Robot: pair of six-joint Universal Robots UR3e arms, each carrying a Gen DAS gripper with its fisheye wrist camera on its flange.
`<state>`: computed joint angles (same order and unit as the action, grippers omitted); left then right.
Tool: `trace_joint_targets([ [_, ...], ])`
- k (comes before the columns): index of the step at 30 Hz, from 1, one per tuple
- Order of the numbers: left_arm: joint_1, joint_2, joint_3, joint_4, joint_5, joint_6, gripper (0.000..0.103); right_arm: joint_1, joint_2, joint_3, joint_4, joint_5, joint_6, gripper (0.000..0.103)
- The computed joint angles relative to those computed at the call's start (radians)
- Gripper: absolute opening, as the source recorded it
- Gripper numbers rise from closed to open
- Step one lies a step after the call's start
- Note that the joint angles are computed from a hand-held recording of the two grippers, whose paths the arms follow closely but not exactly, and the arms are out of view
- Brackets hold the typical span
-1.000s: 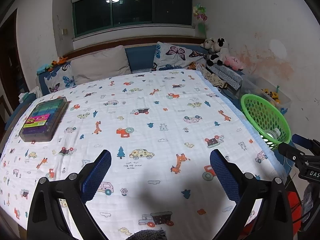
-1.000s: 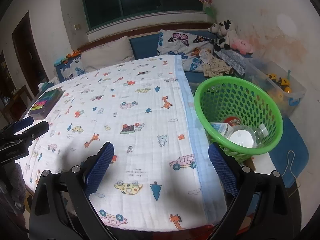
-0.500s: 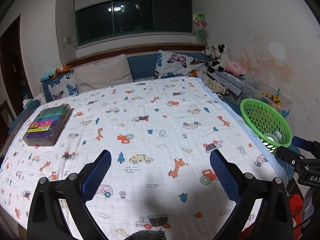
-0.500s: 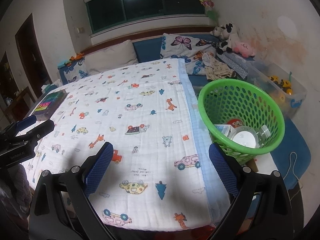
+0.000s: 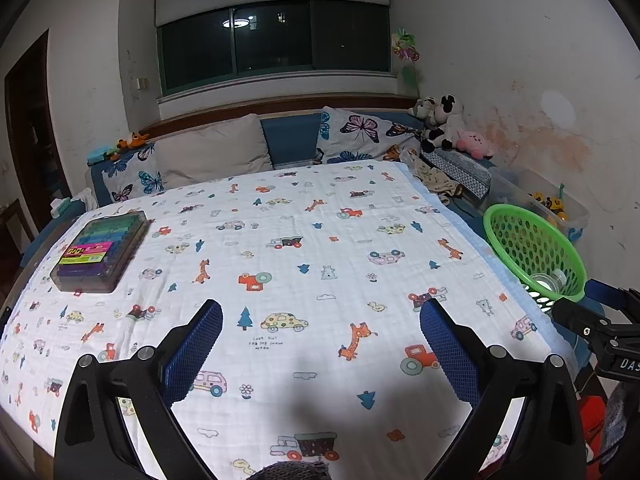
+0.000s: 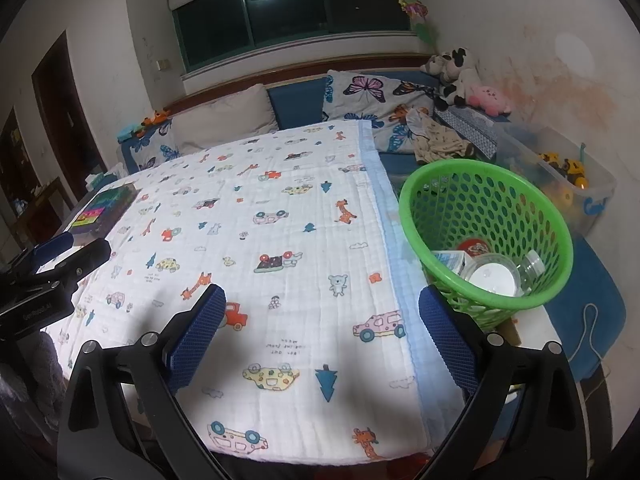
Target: Collect trash
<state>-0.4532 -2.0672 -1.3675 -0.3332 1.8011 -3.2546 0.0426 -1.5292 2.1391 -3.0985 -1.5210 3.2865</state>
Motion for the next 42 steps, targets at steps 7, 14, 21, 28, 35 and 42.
trace_joint_targets([
  [7,0.0,0.0,0.001,-0.002,-0.001,0.0,0.096,0.001,0.006,-0.001,-0.004,0.003,0.001,0.097],
  [14,-0.002,-0.001,0.002,-0.001,0.0,-0.003,0.096,0.002,0.005,-0.001,-0.004,0.003,0.0,0.097],
  [21,-0.002,0.0,-0.003,0.003,-0.002,-0.003,0.096,0.006,0.017,-0.003,-0.011,0.002,0.002,0.097],
  [28,-0.006,-0.005,-0.001,0.005,-0.001,-0.004,0.096,0.009,0.02,-0.006,-0.011,0.0,0.003,0.097],
  [35,-0.008,-0.008,0.002,0.005,0.0,-0.003,0.096,0.01,0.023,-0.008,-0.012,0.001,0.004,0.097],
  [42,-0.008,-0.008,0.0,0.008,0.002,-0.005,0.096,0.013,0.032,-0.009,-0.019,0.005,0.002,0.097],
])
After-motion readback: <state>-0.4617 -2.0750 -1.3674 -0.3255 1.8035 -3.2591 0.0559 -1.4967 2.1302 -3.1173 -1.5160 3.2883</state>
